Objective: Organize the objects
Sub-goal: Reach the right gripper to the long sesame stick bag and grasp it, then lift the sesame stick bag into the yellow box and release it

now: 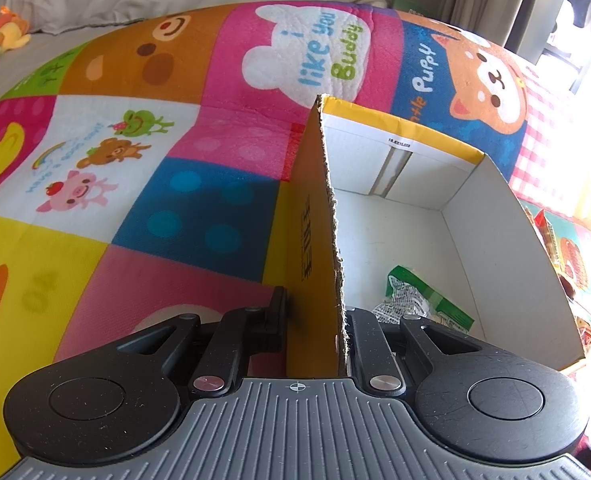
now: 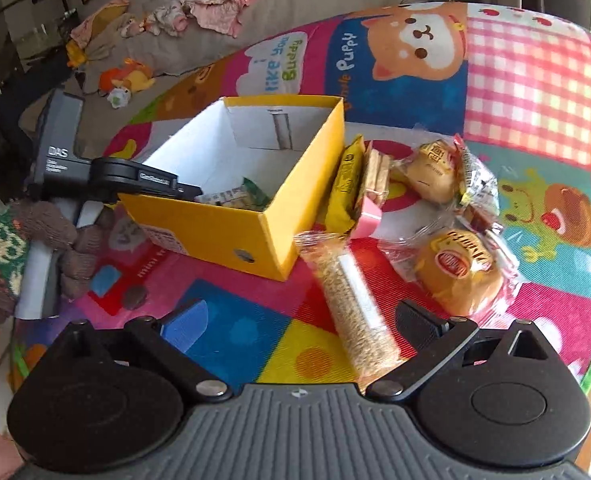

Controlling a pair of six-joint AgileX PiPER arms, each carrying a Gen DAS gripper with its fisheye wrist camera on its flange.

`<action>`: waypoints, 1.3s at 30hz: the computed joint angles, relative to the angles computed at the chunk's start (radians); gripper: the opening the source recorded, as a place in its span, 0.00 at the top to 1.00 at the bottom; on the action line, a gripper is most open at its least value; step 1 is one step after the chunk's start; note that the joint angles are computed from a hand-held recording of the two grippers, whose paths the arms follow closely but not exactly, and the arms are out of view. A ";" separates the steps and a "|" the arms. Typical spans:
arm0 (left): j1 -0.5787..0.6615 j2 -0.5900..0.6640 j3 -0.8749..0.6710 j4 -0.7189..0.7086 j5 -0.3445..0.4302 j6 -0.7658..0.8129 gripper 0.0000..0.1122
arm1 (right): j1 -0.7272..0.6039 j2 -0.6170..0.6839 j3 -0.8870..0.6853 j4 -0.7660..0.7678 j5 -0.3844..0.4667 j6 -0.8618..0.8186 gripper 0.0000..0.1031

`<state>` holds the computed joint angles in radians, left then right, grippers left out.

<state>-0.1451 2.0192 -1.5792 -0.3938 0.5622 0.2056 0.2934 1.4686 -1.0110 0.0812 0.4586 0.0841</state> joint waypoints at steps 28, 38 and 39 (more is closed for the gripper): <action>-0.016 0.018 -0.066 0.093 0.071 -0.044 0.88 | -0.018 -0.143 -0.059 -0.059 0.246 0.097 0.71; -0.014 0.015 -0.058 0.079 0.064 -0.026 0.88 | -0.058 -0.198 -0.286 0.129 0.301 -0.008 0.71; -0.013 0.015 -0.057 0.075 0.064 -0.023 0.88 | -0.051 -0.178 -0.319 0.143 0.301 -0.011 0.71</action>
